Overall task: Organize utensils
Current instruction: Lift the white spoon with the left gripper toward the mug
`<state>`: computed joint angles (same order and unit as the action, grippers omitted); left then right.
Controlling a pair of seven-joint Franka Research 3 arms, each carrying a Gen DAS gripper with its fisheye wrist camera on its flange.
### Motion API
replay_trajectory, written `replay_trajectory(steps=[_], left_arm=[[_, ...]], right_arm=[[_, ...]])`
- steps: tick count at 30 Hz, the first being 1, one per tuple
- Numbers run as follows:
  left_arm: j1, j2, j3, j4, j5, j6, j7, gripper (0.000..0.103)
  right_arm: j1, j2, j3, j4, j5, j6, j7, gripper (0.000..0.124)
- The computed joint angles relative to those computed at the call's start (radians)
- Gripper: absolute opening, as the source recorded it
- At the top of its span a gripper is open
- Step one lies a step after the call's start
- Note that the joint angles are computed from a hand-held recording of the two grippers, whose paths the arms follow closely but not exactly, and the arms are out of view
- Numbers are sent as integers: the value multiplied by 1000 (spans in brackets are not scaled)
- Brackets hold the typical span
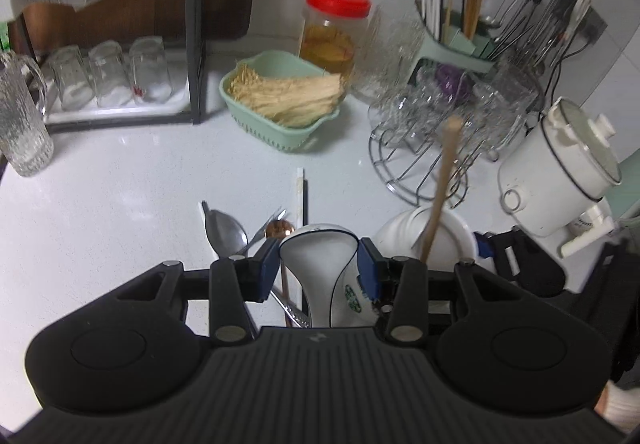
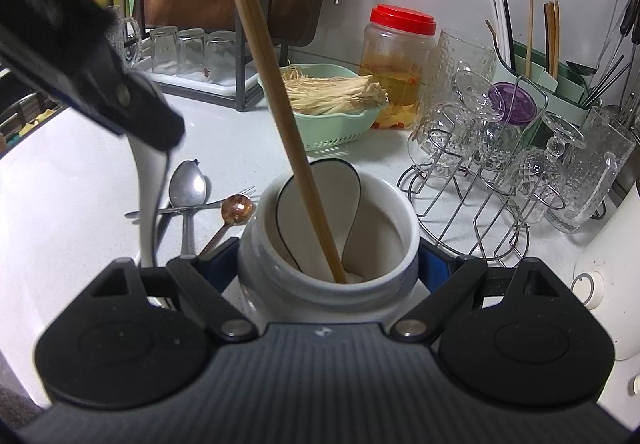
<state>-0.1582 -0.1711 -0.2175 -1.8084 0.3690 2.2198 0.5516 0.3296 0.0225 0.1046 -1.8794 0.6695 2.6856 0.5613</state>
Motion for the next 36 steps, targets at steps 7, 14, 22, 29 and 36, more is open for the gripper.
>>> replay_trajectory(steps=[7,14,22,29,36], left_arm=[[-1,-25,-12,50,29,-3,-21,48],[-13,-17,-19,111,21,26,11,48],[-27,27,-22,171,26,61,76,48],[-37,99,-10,226,0,85,150,48],[-45,174,0,273,-4,92,192,48]], right_arm=[[2,-1,0,-2,-4,5,5,92],[3,-2,1,-4,-7,8,14,92],[4,-3,1,-8,-12,15,25,92],[4,-6,1,-17,29,25,-19,92],[5,-8,0,-18,34,22,-22,92]])
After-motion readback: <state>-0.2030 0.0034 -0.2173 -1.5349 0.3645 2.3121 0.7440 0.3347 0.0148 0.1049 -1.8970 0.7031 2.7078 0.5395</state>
